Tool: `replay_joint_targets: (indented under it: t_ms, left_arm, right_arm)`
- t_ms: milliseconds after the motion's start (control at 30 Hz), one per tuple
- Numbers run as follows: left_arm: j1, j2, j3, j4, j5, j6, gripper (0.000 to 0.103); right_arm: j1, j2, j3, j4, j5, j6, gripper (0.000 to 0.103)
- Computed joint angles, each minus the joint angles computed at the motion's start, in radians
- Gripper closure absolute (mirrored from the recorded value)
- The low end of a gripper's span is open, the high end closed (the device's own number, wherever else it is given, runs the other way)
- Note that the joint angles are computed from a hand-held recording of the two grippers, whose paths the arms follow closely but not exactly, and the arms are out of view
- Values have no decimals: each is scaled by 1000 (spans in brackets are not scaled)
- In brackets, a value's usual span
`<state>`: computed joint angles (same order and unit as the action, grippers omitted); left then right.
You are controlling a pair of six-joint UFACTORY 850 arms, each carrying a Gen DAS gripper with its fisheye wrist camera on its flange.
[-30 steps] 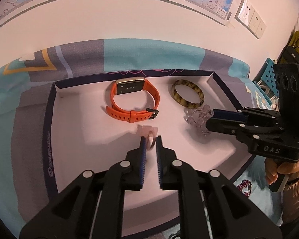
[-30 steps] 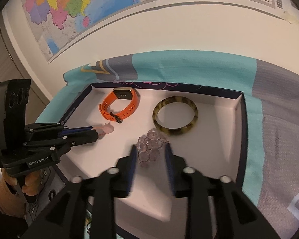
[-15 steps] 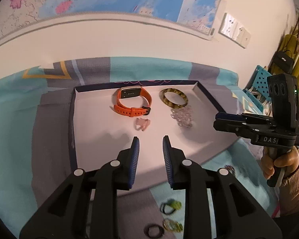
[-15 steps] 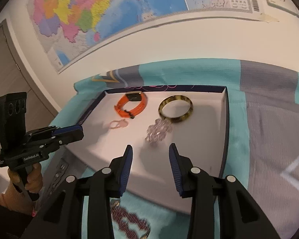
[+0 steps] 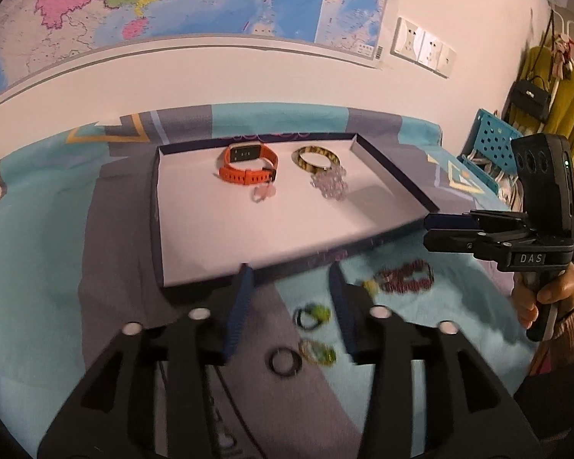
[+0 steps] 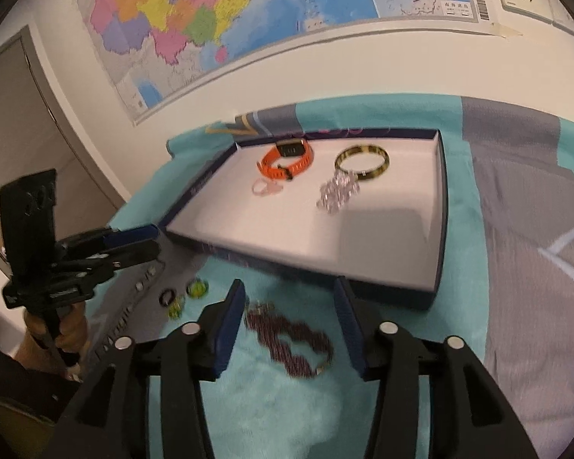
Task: Organize jewelry
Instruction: 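Open the left gripper releasing the pink ring while the right releases the crystal bracelet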
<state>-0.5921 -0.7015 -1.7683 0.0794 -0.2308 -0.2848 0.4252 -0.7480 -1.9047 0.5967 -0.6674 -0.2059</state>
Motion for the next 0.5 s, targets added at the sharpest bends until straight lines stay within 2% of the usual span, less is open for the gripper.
replay_joint_targets:
  t_ms: [167, 333, 500]
  left_arm:
    - [-17, 24, 56, 113, -17, -82, 54]
    - [-19, 35, 87, 118, -31, -82, 54]
    - [-17, 35, 97, 106, -50, -81, 60]
  right_arm:
    - [25, 33, 60, -106, 8, 72, 47]
    - [46, 36, 68, -201, 14, 136, 40]
    - [60, 18, 44, -246, 8, 158, 40]
